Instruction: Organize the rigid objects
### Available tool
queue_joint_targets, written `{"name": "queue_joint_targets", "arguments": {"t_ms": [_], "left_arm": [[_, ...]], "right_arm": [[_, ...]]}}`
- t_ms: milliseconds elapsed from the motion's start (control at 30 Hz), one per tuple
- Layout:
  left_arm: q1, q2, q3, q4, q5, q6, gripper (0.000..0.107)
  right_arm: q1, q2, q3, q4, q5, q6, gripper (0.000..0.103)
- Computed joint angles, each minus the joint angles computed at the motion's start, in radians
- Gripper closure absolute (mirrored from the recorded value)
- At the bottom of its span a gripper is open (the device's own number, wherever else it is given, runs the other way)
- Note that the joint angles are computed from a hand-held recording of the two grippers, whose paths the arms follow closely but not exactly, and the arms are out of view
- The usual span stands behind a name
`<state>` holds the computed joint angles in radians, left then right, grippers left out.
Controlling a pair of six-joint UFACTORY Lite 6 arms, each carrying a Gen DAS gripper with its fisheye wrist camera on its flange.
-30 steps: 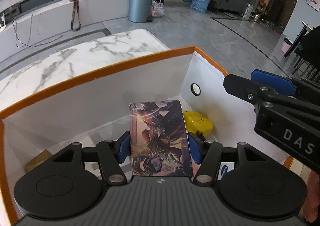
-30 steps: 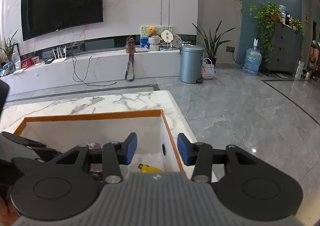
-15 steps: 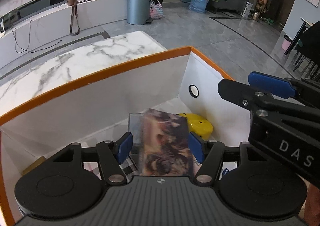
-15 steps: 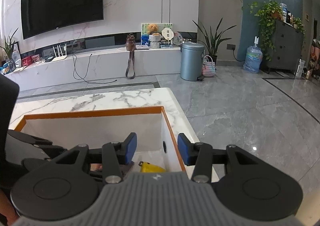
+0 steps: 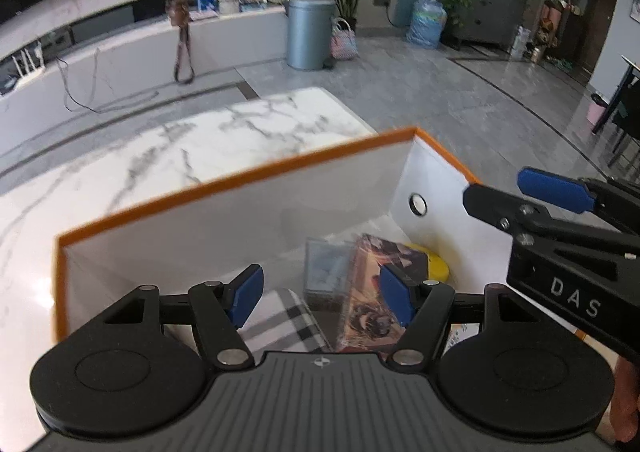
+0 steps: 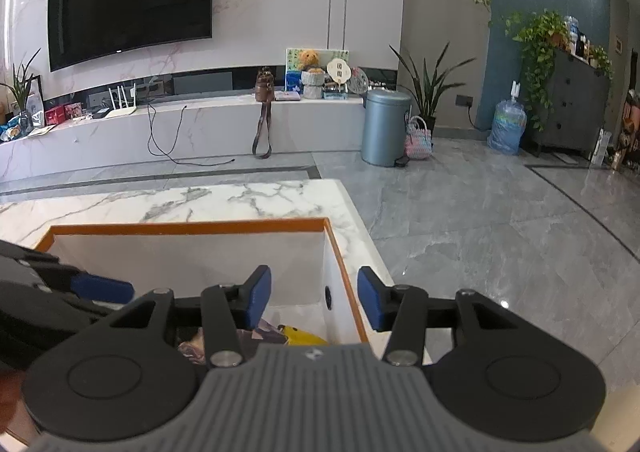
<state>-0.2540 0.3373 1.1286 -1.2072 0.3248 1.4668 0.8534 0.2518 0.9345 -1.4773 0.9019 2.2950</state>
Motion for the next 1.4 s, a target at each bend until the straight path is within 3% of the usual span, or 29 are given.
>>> {"name": "queue_joint_targets", "arguments": {"t_ms": [200, 433, 833, 1100, 1233, 1400], "left_arm": [[0.039, -0.149, -0.104, -0.146, 0.001, 0.156, 0.029], [0.122, -0.334, -0.220, -0.189, 0.039, 0.226, 0.029], [0.381, -0.586, -0.422, -0.247, 0.226, 0.383, 0.030], [0.514, -0.686, -0.579, -0.358, 0.317, 0.542, 0.030], [0.584, -0.735, -0.660, -0.412, 0.354, 0.646, 0.030], [0.637, -0.799, -0.766, -0.542, 0.321, 0.772, 0.028]], "right_arm": [[0.073, -0.046, -0.007, 0.056, 0.049, -0.023, 0.045], [0.194, -0.069, 0.014, 0.142, 0.106, -0.054, 0.043], [0.385, -0.102, 0.035, 0.204, 0.197, -0.022, 0.034], [0.476, -0.059, 0.021, 0.183, 0.177, 0.136, 0.033], [0.528, 0.002, 0.051, 0.159, 0.231, 0.165, 0.019], [0.549, 0.056, 0.090, 0.159, 0.260, 0.183, 0.015]]}}
